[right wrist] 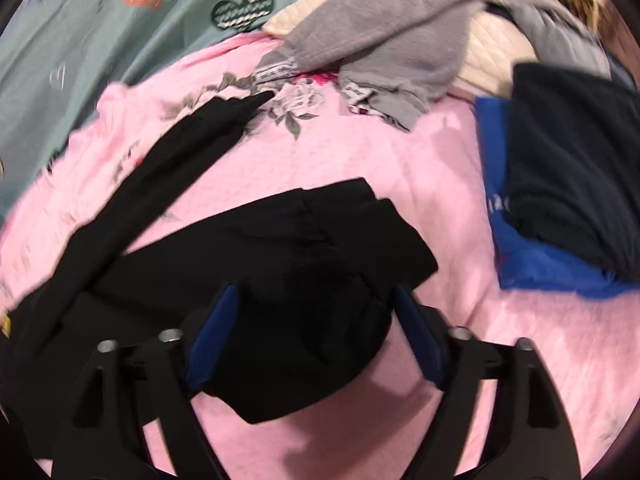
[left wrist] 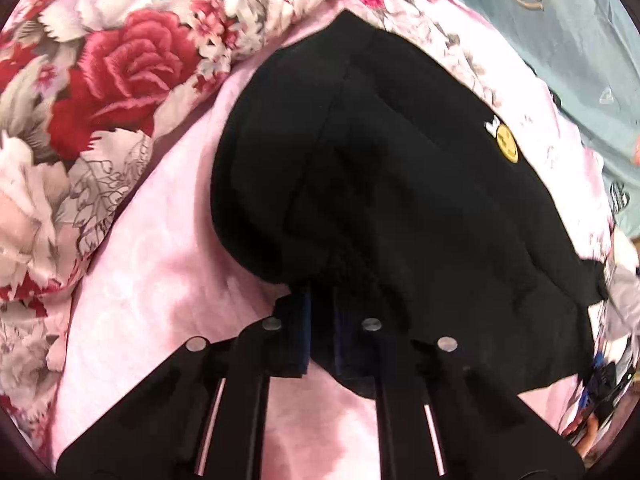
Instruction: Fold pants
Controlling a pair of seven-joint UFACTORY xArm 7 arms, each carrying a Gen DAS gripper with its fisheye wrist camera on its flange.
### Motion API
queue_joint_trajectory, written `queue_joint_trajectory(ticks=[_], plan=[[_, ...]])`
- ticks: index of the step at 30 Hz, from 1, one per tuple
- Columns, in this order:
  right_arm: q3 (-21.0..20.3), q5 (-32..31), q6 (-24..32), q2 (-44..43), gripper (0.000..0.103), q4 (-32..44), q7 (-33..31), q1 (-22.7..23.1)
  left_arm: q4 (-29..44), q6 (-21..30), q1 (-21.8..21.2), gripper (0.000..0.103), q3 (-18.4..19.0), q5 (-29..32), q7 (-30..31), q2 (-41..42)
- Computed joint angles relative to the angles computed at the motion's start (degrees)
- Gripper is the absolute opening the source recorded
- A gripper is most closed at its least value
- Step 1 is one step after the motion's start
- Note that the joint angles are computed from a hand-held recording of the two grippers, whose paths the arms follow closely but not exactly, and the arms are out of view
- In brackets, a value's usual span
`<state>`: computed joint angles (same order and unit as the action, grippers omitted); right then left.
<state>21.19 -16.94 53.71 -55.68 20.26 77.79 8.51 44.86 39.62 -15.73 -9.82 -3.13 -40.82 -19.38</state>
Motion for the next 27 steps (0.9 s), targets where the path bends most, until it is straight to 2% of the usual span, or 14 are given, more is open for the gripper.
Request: queue_joint_trajectory(ticks=[1,2,4,8,11,16,18,19,20,21,23,25,26,27], plan=[[0.2,-0.7,0.3,0.4,0.021,0.5,-0.4,-0.4,-0.3,-0.5,0.5,0.007,-0.5,1.0,-1.3,-0.8],[-0.6,-0.8,-0.9,-0.7,0.017,-0.2,-0.4,-0.3,-0.2,-0.8,1.1,0.006,-1.0,2.2,-2.7,-1.4],[-3.0,-0.1,-3.6,-4.9,0.015,-2.4,-0.7,0.0,-0.5,-1.1,2.2,0.006,-1.8,4.4,-5.3,-3.2],[-3.8,0.4,-3.6,-12.9,0.014,-2.8,-3.7,0.1,-1.2,0.3,4.6,0.005,-3.3,9.0,-9.7,-8.1],[-2.6,2.9,0.9,-18.0,0.014,-0.9,-6.6,1.9,-4.1,1.9,4.4,0.005,-2.5,8.8,-10.2,-15.0],[-0.7,8.8,11.8,-25.3,0.015,-0.7,-9.6,6.0,-7.6,8.3,3.2,0.005,-1.4,7.1,-6.0,-23.2],[-0.1,10.1,17.7,-25.2,0.023,-0.8,-9.8,7.5,-8.8,11.8,3.4,0.013,-1.8,7.8,-3.6,-23.7],[2.4,10.4,23.1,-22.6,0.044,0.3,-11.3,5.9,-8.8,13.6,3.8,0.031,-2.4,8.4,-2.9,-23.0],[6.7,9.4,29.1,-17.9,0.053,3.1,-13.0,2.2,-8.5,16.0,4.7,0.055,-3.4,9.9,-2.4,-21.1],[10.2,6.1,34.2,-13.0,0.053,5.8,-13.3,0.3,-7.7,19.3,6.4,0.055,-5.1,12.2,-3.3,-18.9],[13.0,-0.2,38.1,-9.0,0.054,9.0,-10.7,0.4,-7.9,21.0,7.6,0.054,-5.7,14.1,-6.1,-19.4],[14.4,-5.7,34.9,-12.0,0.058,10.2,-5.1,0.0,-9.3,17.3,7.9,0.059,-5.0,14.3,-9.2,-22.9],[14.5,-7.3,31.3,-13.8,0.062,9.8,-3.5,-0.4,-9.5,15.2,7.9,0.071,-5.0,14.6,-9.9,-23.8],[12.6,-11.4,25.3,-13.2,0.069,9.6,-0.1,0.7,-9.2,11.5,7.6,0.077,-5.2,14.9,-10.0,-24.0]])
